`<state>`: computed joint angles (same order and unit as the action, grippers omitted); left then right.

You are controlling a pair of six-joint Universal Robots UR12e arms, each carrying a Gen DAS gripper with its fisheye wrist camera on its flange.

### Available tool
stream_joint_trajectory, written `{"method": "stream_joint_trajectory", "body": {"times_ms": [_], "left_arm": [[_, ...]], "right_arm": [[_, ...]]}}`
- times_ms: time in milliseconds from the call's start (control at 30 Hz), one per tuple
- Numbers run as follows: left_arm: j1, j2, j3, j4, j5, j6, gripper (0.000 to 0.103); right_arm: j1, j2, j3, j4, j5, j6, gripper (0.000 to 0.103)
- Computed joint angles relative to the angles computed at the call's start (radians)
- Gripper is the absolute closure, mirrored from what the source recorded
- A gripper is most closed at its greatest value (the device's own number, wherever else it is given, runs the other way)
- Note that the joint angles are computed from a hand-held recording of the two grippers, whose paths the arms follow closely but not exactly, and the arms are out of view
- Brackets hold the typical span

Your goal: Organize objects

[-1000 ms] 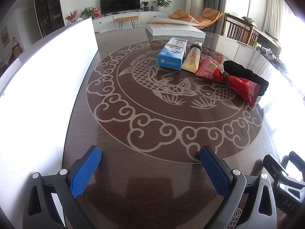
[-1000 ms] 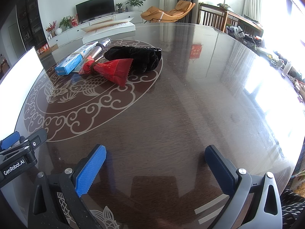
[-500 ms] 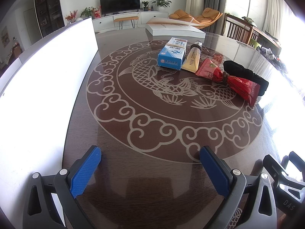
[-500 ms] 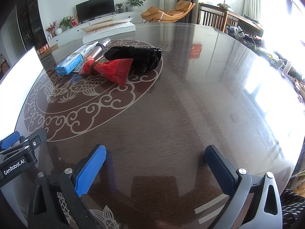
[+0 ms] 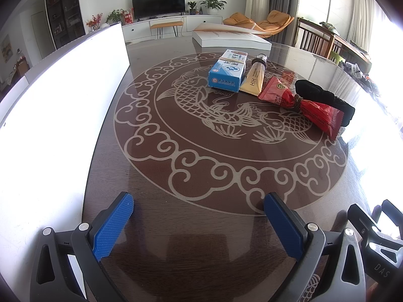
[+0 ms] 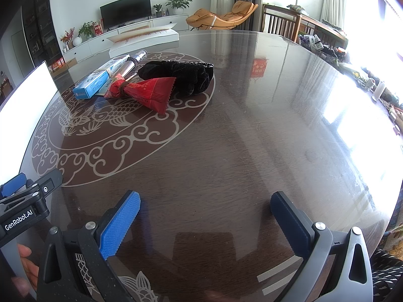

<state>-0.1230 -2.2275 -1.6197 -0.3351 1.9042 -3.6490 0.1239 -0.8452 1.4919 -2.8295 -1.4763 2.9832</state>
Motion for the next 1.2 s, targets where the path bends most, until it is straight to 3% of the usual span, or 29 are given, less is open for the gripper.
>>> {"method": "stream_joint_trajectory", "body": {"times_ms": [700,1200], "left_arm": [[-0.001,0.02,-0.003,-0.073,-0.047,0.005,0.0],[-0.003,0.022,-0.022,-0.025,-0.046,0.045,0.0]], "right_arm": [[-0.001,-0.001,0.001,0.0,0.003,-0.001,0.0],[-0.002,-0.001,0.001,0.0,0.003,-0.002,0.0]]}}
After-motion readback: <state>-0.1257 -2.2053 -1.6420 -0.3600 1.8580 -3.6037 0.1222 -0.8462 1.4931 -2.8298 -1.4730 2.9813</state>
